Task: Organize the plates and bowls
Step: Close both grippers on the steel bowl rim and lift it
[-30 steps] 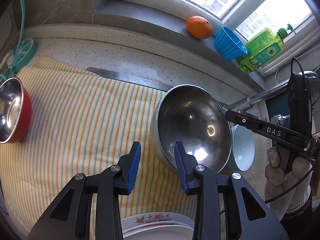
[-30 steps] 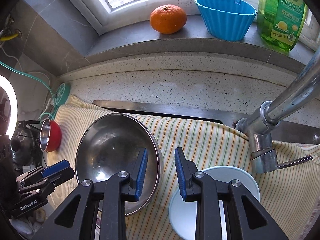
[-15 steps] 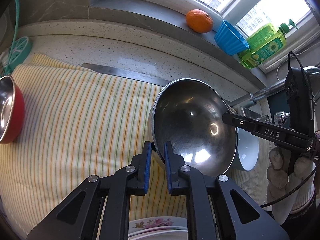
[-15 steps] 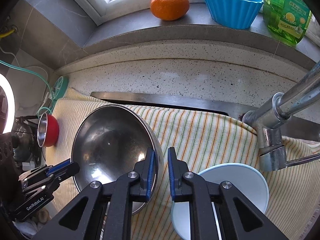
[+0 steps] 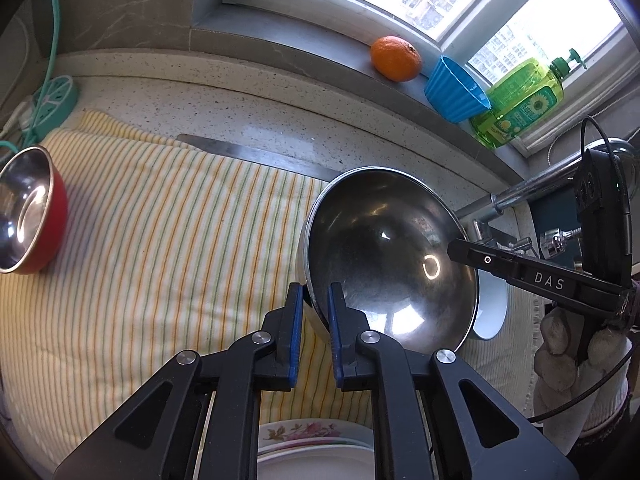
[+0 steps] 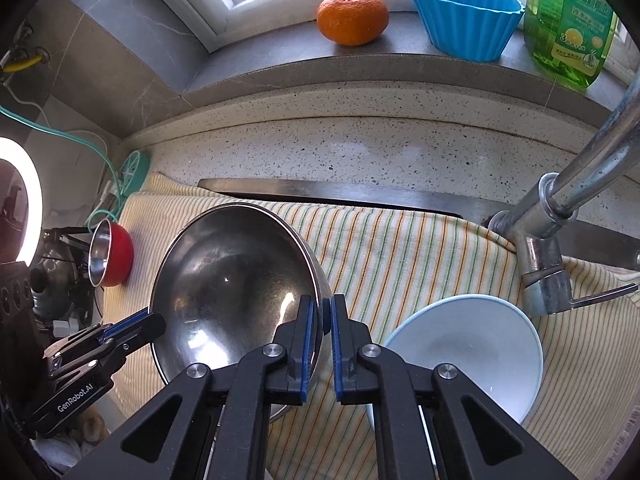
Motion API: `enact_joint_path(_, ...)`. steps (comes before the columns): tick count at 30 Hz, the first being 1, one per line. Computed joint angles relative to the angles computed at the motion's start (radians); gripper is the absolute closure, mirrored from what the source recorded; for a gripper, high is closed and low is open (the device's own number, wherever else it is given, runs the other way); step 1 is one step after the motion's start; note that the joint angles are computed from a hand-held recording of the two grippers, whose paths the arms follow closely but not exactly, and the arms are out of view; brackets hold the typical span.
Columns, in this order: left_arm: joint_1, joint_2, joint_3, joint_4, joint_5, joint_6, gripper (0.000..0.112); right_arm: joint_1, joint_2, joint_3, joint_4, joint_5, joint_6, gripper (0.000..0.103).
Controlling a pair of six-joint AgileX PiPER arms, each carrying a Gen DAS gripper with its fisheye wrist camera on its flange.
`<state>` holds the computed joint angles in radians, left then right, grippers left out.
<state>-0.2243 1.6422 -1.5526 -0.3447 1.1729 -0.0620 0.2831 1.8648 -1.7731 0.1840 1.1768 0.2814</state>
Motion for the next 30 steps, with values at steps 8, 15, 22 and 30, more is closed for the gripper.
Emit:
enact_joint_path(8,0.005,-0.113,0.067,0.015,-0.015,-0.034,0.102,0.04,-0.087,0.042,-0.002,0.0,0.012,0.095)
enact_joint_path(15,0.006,-0.234,0.137,0.043,-0.021,-0.069,0.102,0.089,-0.172,0.088,-0.014,-0.008,0.03,0.095)
enact_joint_path(22,0.024,-0.347,0.202,0.074,-0.014,-0.103,0.102,0.153,-0.215,0.101,-0.023,-0.008,0.053,0.095)
enact_joint_path(30,0.141,-0.424,0.248,0.033,0.037,-0.018,0.102,0.249,-0.211,0.089,-0.049,-0.019,0.13,0.095)
